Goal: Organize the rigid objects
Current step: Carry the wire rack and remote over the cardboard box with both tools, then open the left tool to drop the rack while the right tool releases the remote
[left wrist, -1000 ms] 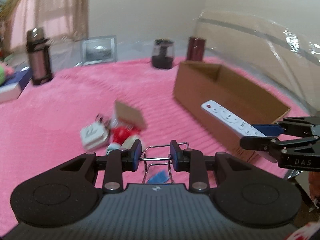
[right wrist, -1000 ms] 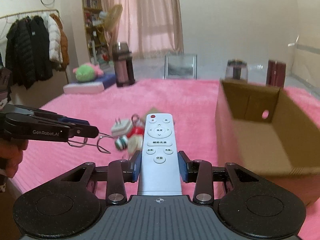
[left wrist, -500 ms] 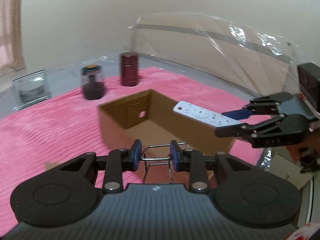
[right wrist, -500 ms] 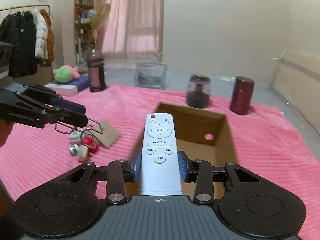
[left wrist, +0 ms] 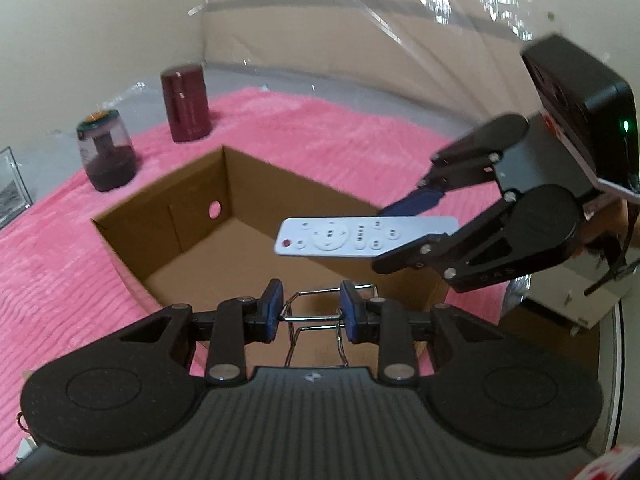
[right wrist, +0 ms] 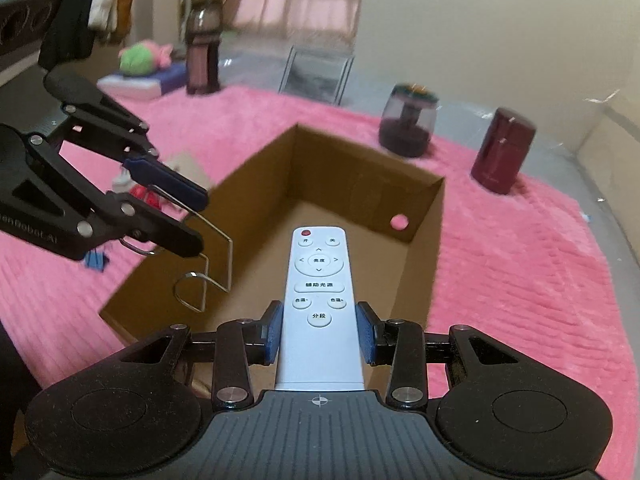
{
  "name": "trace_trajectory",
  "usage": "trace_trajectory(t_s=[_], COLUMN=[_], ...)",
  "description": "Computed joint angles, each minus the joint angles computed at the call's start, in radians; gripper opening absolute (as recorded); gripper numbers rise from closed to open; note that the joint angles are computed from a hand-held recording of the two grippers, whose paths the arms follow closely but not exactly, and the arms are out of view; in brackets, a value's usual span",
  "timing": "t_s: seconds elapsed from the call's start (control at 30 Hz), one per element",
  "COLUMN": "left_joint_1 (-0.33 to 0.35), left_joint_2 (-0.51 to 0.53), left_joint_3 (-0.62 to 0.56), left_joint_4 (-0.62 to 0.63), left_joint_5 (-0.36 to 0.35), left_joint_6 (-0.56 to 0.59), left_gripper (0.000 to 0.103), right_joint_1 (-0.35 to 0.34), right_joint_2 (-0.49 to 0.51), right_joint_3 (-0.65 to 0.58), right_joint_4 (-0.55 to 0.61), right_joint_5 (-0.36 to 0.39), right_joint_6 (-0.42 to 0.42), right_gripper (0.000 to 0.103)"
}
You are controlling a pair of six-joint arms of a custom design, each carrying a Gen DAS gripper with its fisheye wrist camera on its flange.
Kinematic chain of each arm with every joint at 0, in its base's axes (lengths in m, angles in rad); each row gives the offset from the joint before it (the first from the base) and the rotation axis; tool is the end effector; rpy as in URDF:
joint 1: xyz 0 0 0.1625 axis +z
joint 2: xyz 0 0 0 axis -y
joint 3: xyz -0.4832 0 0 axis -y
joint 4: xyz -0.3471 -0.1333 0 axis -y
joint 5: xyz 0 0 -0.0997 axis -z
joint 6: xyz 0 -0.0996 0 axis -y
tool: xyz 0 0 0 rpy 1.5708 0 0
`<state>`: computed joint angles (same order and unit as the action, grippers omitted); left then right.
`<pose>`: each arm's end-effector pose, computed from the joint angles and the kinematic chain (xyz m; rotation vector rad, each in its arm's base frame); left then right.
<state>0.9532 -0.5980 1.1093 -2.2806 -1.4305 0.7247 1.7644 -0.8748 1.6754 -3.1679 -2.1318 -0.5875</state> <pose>-0.3544 -0.7532 0.1877 1.8356 2.3450 -0.2849 0.2099 -0.6533 0.2965 0.6244 -2.2566 0.8280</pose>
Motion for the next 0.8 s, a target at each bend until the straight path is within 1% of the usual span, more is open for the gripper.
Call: trace_trajectory(t_s=[0.13, 0.37, 0.8], left_joint_1=[0.004, 0.012, 0.017], left_joint_2=[0.033, 0.082, 0.131], left_joint_3=[-0.029, -0.086, -0.148], left_joint_4=[0.041, 0.117, 0.219], left_joint_5=[0.025, 0.051, 0.091], left_joint_6=[0.006, 0.022, 0.032], left_gripper=[0.026, 0.026, 0.026], right_joint_1=[-0.019, -0.044, -0.072], right_joint_2=[0.022, 0.042, 0.060], right_joint_3=[-0.044, -0.090, -0.130], right_joint_4=[0.091, 0.188, 0.281], right_joint_5=[-0.009, -0.001, 0.011], right_joint_6=[-0.025, -0.028, -0.039], right_gripper=[0.035, 0.035, 0.035])
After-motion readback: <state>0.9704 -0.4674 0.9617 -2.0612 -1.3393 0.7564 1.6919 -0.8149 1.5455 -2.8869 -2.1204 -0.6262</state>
